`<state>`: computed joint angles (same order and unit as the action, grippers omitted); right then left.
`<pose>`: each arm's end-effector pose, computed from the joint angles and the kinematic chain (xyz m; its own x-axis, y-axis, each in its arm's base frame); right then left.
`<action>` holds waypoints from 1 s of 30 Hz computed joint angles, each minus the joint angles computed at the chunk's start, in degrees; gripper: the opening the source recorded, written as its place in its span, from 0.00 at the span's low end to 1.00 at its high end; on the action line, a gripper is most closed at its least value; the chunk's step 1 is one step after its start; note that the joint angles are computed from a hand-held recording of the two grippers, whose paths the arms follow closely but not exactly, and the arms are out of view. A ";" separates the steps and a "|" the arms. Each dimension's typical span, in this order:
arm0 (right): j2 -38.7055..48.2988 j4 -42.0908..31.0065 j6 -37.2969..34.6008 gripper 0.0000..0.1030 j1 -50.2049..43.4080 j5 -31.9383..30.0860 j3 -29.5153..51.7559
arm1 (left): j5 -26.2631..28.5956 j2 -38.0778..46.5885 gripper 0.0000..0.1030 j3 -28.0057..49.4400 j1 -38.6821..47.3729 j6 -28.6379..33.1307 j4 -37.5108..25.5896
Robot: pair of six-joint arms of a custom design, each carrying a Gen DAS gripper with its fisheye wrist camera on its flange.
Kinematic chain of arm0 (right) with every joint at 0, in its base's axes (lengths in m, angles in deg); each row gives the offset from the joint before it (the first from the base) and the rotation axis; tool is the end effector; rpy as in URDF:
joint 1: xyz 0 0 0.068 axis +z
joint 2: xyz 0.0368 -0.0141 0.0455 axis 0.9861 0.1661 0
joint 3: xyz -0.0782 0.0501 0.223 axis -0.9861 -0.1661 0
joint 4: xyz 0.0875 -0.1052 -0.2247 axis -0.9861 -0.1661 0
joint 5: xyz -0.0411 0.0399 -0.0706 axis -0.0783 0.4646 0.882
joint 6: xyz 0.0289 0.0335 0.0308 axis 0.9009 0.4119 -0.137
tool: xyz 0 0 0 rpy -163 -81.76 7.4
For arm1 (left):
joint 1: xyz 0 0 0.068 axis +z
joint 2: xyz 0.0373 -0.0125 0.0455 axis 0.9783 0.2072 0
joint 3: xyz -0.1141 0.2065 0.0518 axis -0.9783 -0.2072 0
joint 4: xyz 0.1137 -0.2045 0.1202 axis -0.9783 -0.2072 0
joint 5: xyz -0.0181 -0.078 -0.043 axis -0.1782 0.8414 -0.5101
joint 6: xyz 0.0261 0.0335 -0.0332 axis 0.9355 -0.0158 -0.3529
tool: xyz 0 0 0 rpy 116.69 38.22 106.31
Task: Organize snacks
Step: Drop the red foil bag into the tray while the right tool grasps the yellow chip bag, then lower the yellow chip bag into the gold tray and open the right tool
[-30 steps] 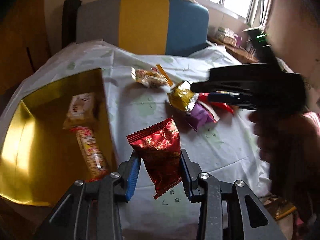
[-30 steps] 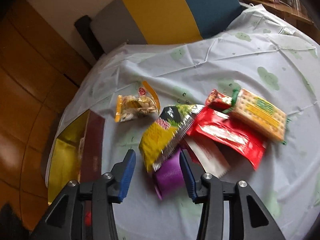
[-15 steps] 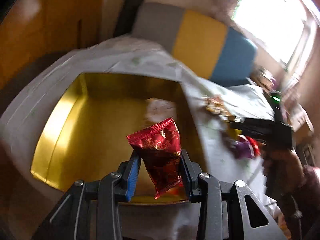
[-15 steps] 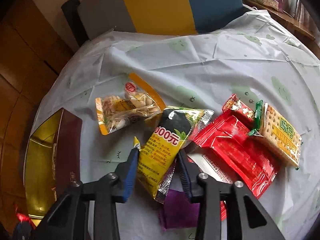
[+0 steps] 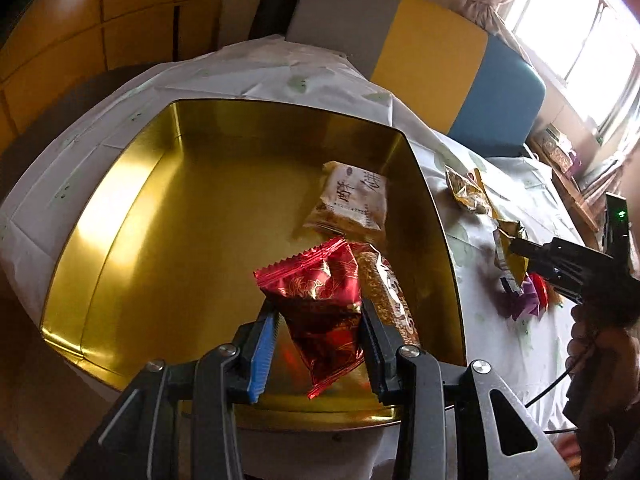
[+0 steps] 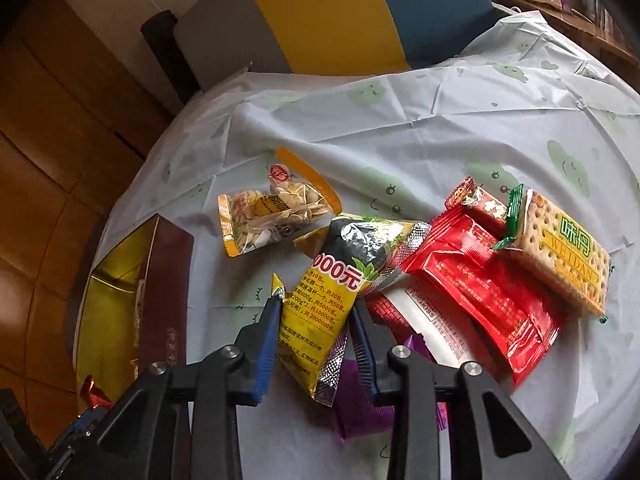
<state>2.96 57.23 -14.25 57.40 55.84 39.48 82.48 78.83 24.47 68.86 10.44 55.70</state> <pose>0.2388 -0.0901 0.1375 -0.6937 0.5679 -0.4431 0.4271 0.8196 0.3819 0.3067 -0.0599 0.1416 -0.8255 0.1687 -0.5386 0.3335 0.9157 -0.2242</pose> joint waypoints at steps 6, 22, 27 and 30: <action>-2.09 -0.27 -0.97 0.34 -0.24 -0.63 -0.93 | -0.94 0.83 0.64 0.29 -1.30 0.27 -0.32; -12.71 -3.19 -0.82 0.34 4.76 -4.51 -2.83 | -4.84 -8.81 0.66 -5.90 2.20 1.61 2.05; -14.02 -3.63 0.81 0.34 14.26 -4.26 -0.41 | -4.49 -11.27 0.66 -6.73 4.99 2.18 1.33; -11.43 -2.64 1.63 0.34 21.62 -3.03 2.29 | -3.80 -12.56 0.66 -7.05 6.44 2.06 0.94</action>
